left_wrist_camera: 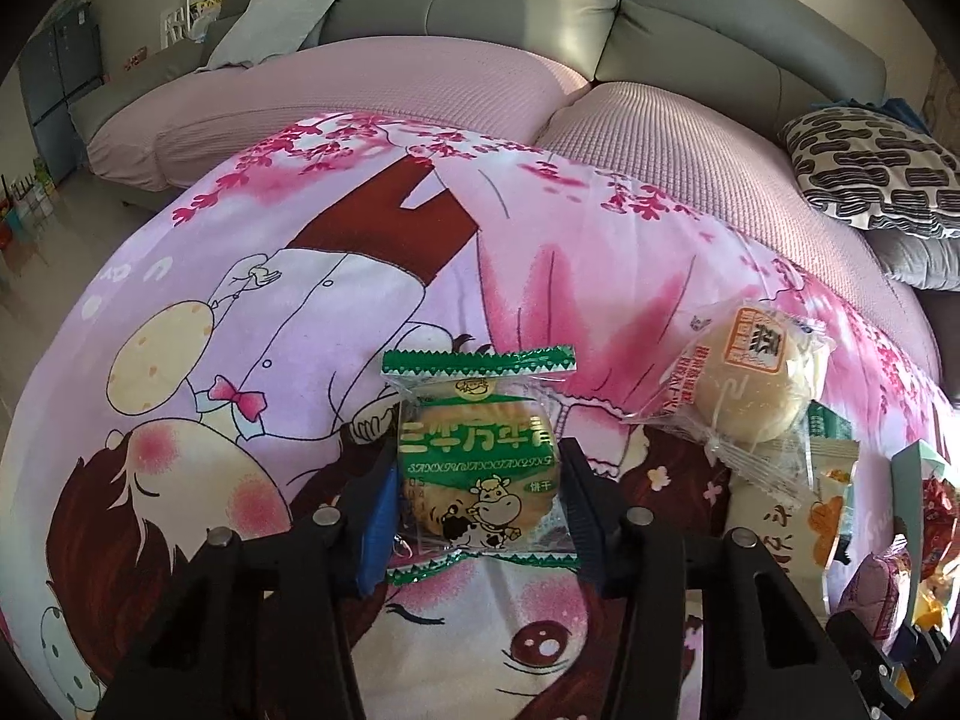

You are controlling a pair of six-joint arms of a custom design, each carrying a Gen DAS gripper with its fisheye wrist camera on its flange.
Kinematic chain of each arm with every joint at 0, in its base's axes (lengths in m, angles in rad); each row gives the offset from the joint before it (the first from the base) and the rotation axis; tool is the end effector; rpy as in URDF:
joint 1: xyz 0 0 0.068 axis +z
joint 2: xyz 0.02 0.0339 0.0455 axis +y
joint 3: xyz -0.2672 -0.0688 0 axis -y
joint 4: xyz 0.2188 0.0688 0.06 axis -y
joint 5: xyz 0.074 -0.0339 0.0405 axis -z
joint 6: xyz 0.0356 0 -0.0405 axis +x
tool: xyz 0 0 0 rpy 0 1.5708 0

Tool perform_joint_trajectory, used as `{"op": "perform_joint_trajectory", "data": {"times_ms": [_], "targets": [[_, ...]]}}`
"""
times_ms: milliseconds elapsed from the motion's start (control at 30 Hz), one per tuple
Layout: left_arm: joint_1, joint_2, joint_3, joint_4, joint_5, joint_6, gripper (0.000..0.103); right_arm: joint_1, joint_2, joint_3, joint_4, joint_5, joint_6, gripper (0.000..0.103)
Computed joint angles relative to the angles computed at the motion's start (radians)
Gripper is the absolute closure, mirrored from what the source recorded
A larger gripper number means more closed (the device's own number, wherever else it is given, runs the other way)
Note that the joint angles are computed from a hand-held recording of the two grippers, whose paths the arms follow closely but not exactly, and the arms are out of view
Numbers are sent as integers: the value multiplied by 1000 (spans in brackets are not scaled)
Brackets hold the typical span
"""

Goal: Organize snacks
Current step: 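Lift both packs and carry them over the tray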

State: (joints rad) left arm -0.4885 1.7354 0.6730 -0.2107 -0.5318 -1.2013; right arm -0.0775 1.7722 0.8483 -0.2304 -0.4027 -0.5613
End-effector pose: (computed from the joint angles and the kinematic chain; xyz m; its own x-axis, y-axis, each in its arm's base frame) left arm 0.2322 -0.1030 0.1151 -0.5596 -0.6128 -0.5580 -0.6886 0.7185 -0.0984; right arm 0.2966 -0.0090 0.1392 -0.7256 -0.4348 -0.5333 -0.5588 0.8246 0.0881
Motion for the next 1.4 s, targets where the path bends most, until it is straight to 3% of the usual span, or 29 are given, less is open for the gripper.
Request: {"op": "perform_joint_trajectory", "data": {"times_ms": [400,700,1400], "targets": [[-113,-112,97,-168,-119,-41,52,-98,-87,42,-83,-96,-19,63],[-199,-101,227,-248,-166,-33,52,-198,-71,118,-145,-135,-33,63],[-379,278,749,-234,-67,300,52,-508,155,503,-233,-159,106,63]]}}
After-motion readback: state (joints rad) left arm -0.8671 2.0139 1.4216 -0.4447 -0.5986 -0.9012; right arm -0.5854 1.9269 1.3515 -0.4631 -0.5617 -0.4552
